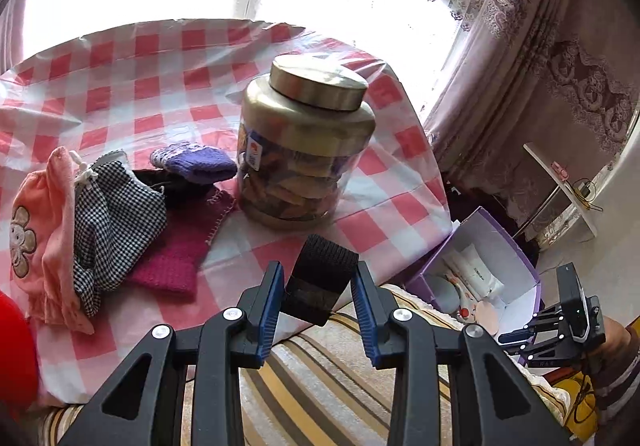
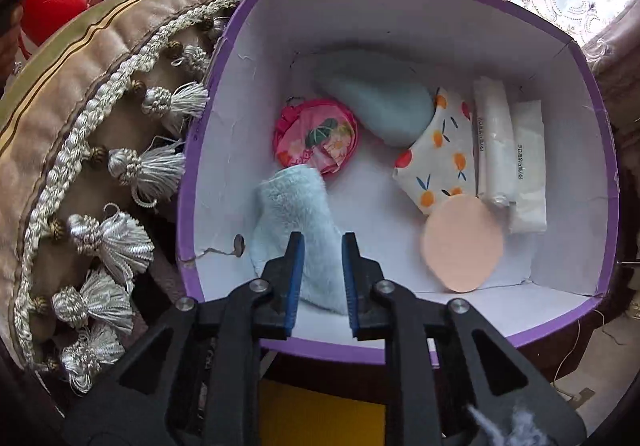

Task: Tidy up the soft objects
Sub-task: 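Drop towel into box with right gripper while left gripper grasps black strap item, then lower the black strap item into the box and open the left gripper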

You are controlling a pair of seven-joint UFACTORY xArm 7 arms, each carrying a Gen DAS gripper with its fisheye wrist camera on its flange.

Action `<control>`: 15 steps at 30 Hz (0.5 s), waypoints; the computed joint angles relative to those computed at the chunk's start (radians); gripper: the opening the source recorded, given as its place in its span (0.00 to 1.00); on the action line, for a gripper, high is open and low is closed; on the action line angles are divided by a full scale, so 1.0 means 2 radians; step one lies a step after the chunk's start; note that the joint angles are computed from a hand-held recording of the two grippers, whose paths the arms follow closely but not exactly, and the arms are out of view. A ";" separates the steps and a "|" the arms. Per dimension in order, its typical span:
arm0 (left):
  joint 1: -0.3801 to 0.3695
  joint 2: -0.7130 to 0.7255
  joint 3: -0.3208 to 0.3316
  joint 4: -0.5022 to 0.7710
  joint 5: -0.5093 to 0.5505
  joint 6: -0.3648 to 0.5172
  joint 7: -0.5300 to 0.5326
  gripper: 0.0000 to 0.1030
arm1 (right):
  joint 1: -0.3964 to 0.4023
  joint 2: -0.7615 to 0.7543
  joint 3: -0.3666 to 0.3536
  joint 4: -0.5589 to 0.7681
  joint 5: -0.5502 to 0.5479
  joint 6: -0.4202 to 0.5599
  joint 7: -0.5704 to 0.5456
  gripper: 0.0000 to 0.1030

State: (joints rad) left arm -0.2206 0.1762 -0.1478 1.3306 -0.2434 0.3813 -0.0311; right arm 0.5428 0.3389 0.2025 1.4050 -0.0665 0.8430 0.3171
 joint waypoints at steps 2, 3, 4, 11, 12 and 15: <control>-0.004 0.003 -0.003 0.009 0.003 0.006 0.002 0.35 | -0.004 -0.023 -0.005 -0.026 0.001 -0.026 0.015 0.46; -0.006 0.006 -0.005 0.015 0.004 0.010 0.005 0.35 | -0.004 -0.036 -0.010 -0.039 -0.008 -0.037 0.032 0.56; -0.009 0.008 -0.006 0.021 0.006 0.013 0.007 0.35 | -0.004 -0.049 -0.016 -0.051 -0.022 -0.044 0.053 0.60; -0.030 0.047 -0.024 0.082 0.003 0.038 0.026 0.35 | -0.029 -0.107 -0.024 -0.105 -0.088 -0.066 0.148 0.63; -0.033 0.056 -0.027 0.095 0.002 0.045 0.029 0.35 | -0.033 -0.108 -0.024 -0.107 -0.096 -0.069 0.159 0.64; -0.051 0.091 -0.031 0.144 0.010 0.067 0.026 0.35 | -0.043 -0.118 -0.025 -0.123 -0.117 -0.086 0.197 0.64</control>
